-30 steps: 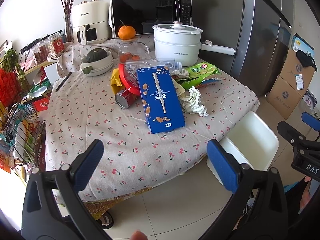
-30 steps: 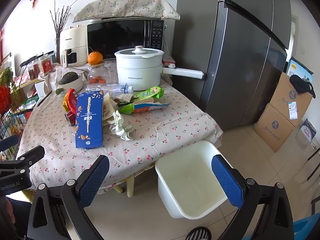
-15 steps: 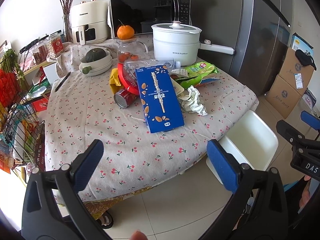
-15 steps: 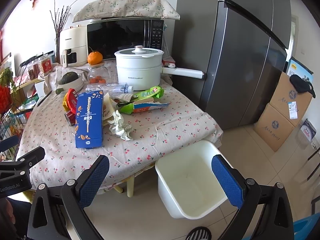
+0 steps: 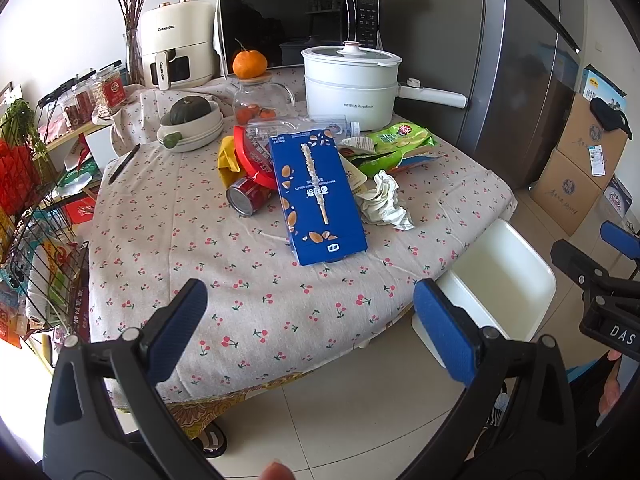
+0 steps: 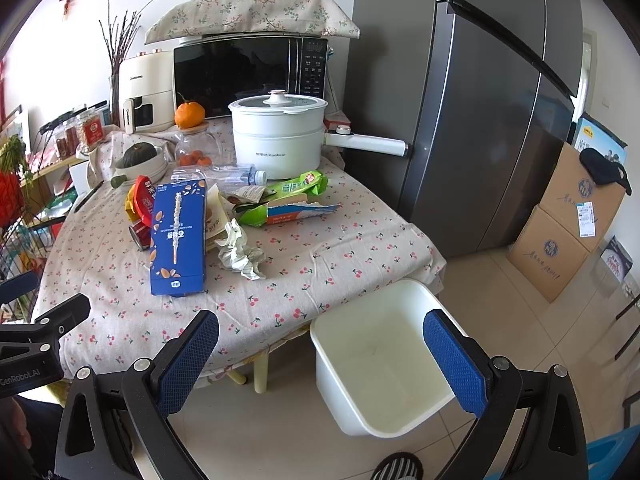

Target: Collect trash

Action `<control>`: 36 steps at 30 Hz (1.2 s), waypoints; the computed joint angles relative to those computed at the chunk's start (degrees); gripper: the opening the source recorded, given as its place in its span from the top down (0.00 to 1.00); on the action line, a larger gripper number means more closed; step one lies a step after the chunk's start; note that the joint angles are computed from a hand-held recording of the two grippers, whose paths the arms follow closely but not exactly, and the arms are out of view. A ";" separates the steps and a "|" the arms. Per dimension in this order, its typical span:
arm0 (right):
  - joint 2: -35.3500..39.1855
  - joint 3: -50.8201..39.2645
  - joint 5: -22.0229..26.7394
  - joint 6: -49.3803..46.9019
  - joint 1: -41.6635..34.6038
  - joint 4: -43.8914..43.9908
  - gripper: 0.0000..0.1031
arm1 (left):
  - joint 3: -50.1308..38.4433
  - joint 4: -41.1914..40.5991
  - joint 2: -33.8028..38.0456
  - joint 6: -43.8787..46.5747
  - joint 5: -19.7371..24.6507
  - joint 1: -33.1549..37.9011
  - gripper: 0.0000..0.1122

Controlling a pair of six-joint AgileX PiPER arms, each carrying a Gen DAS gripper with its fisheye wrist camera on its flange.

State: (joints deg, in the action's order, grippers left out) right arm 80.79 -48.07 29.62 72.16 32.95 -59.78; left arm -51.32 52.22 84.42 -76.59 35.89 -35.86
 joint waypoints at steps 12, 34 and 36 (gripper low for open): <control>0.18 0.50 -0.23 1.05 -0.06 -0.71 0.00 | -0.27 0.46 0.57 -0.75 0.16 -0.25 0.09; 0.35 -2.16 4.51 -3.76 0.36 -0.64 0.00 | 0.06 -19.40 -0.78 19.38 -11.69 7.19 0.09; 1.28 -4.88 5.14 -10.27 -1.00 3.40 0.00 | -1.82 -22.08 0.79 23.25 -11.21 7.96 0.09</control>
State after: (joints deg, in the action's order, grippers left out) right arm 82.07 -52.95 34.75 61.89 31.95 -56.38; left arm -53.14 30.14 85.21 -53.34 24.68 -27.90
